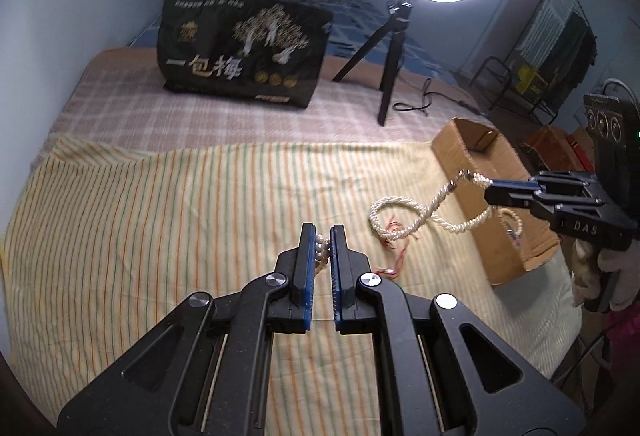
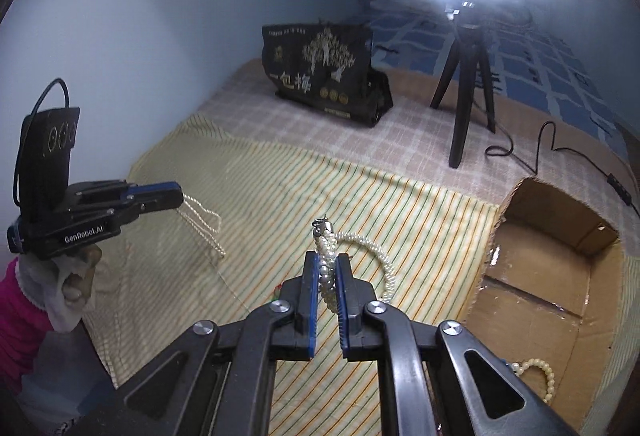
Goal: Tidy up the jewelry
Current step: 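Lift both pearl necklaces and carry them over the cardboard box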
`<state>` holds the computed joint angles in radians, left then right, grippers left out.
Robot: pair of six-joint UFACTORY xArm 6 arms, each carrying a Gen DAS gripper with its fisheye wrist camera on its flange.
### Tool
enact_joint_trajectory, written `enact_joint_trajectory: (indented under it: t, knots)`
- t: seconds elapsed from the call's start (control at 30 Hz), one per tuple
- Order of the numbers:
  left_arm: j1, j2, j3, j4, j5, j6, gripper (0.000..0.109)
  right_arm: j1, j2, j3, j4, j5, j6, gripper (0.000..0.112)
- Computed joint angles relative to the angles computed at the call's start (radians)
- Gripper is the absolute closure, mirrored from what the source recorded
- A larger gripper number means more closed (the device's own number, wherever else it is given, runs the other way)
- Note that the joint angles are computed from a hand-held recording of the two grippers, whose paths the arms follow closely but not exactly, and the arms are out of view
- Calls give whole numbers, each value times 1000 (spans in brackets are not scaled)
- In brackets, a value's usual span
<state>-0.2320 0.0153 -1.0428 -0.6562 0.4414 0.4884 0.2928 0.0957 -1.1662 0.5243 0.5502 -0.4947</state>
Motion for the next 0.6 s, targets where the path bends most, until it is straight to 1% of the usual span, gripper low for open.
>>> enact_joint_trajectory:
  t: [0.37, 0.6]
  knots:
    - [-37, -75, -8, 36, 16, -31, 104, -21, -137, 40, -56, -7, 49, 107]
    - [-70, -117, -18, 75, 28, -59, 104, -41, -225, 58, -48, 0, 47, 107]
